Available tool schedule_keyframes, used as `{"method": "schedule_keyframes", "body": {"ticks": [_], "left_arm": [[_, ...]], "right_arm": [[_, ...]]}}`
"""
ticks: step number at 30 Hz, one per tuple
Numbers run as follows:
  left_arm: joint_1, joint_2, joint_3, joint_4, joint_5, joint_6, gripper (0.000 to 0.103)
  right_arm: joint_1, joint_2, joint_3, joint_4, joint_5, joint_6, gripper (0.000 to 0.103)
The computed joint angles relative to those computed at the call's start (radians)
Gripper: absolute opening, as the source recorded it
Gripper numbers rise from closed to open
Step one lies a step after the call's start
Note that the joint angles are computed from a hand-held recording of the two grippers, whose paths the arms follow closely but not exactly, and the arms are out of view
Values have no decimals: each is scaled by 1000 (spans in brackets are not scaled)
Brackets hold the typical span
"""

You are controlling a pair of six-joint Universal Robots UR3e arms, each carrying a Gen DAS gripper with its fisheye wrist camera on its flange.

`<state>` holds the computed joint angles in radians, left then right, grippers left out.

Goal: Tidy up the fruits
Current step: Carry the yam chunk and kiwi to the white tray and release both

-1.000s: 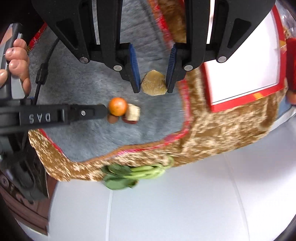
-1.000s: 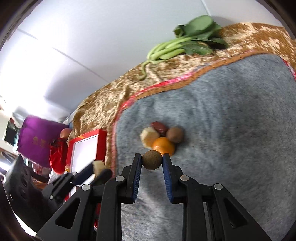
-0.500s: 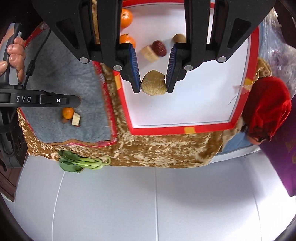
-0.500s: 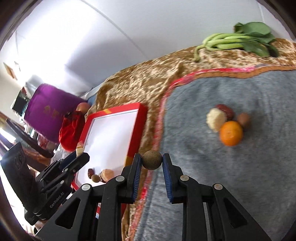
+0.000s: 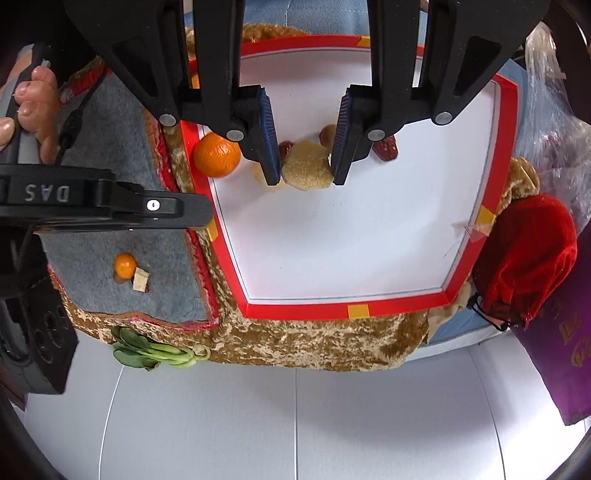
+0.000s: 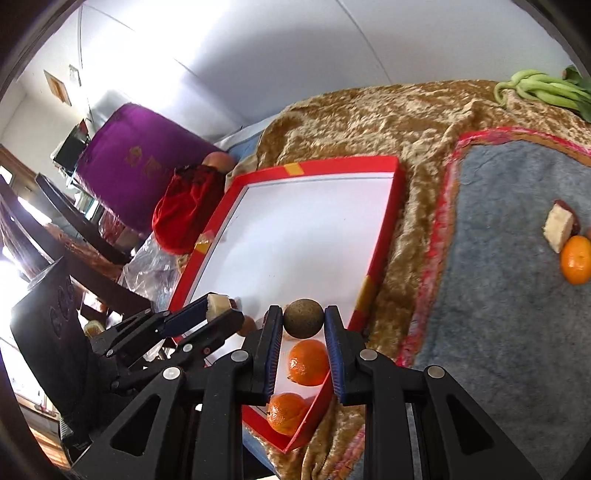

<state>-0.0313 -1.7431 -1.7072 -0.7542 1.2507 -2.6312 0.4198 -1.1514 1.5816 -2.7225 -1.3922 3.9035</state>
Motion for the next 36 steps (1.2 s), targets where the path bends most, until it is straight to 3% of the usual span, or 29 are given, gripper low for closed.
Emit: {"method": "schedule_keyframes", "body": {"ticks": [21, 31, 36], "left_arm": [[-51, -34, 41, -89, 66, 35, 26], [-68, -57, 58, -72, 122, -21, 27], [-79, -40, 28, 2, 131, -34, 34]], "right_arm": [[24, 86, -74, 37, -9, -18, 23], [29, 99, -103, 72, -20, -27, 27], [26, 70, -79, 62, -18, -31, 28]]}}
